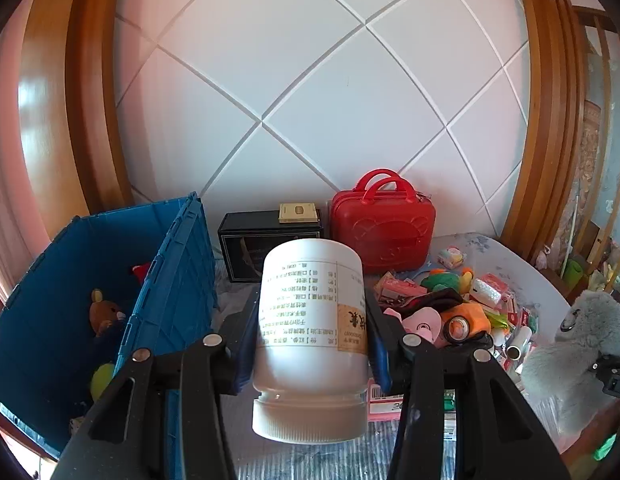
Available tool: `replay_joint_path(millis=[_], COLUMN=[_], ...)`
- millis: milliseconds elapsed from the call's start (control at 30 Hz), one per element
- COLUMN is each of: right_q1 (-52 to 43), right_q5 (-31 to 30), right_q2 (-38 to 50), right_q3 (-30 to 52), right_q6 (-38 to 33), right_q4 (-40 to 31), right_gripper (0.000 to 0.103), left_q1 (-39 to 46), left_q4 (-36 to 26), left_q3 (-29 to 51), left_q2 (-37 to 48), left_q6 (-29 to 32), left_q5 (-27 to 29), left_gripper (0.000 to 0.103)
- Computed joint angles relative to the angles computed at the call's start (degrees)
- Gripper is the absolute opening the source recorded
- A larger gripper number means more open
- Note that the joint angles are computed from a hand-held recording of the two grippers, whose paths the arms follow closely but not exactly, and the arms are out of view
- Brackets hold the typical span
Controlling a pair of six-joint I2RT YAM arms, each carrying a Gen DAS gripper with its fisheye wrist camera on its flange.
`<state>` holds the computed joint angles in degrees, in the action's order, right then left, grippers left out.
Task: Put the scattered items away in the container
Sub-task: 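Carry the pill bottle and grey plush over the blue crate with both tools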
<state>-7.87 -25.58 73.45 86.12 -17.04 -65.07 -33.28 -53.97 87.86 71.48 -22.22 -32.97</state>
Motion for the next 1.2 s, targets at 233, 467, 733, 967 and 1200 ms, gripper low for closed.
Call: replay_joint_path(millis=[233, 467, 733, 967, 1200], right_q1=[5.3, 11.95, 24.12, 37.73, 51.74], right_q5=[2.83, 7.0, 14.28, 20.91, 26.34], right_q2=[-0.46, -0.48, 1.57, 7.07, 15.14], right_q3=[2.37, 5.44, 10.12, 17.59, 26.8], right_q6=[4.08, 9.19, 14.59, 18.69, 22.0], right_q4=[0.38, 0.93, 0.62, 0.35, 0.46], right_gripper=[0.04, 0.04, 0.04, 0.04, 0.04], left_q1=[3.08, 8.18, 18.46, 35.11, 59.36], left_q4=[-0.04, 0.6, 0.88, 1.07, 0.81], left_q3=[0.51, -0.49, -1.24, -2.5, -3.72], left_q2=[-2.21, -4.87, -9.39, -13.22, -14.49], left_q6=[2.81, 5.83, 9.73, 14.78, 22.39], left_q5=[2.68, 7.28, 14.97, 26.73, 44.9], left_gripper=[0.045, 0.045, 0.045, 0.045, 0.045])
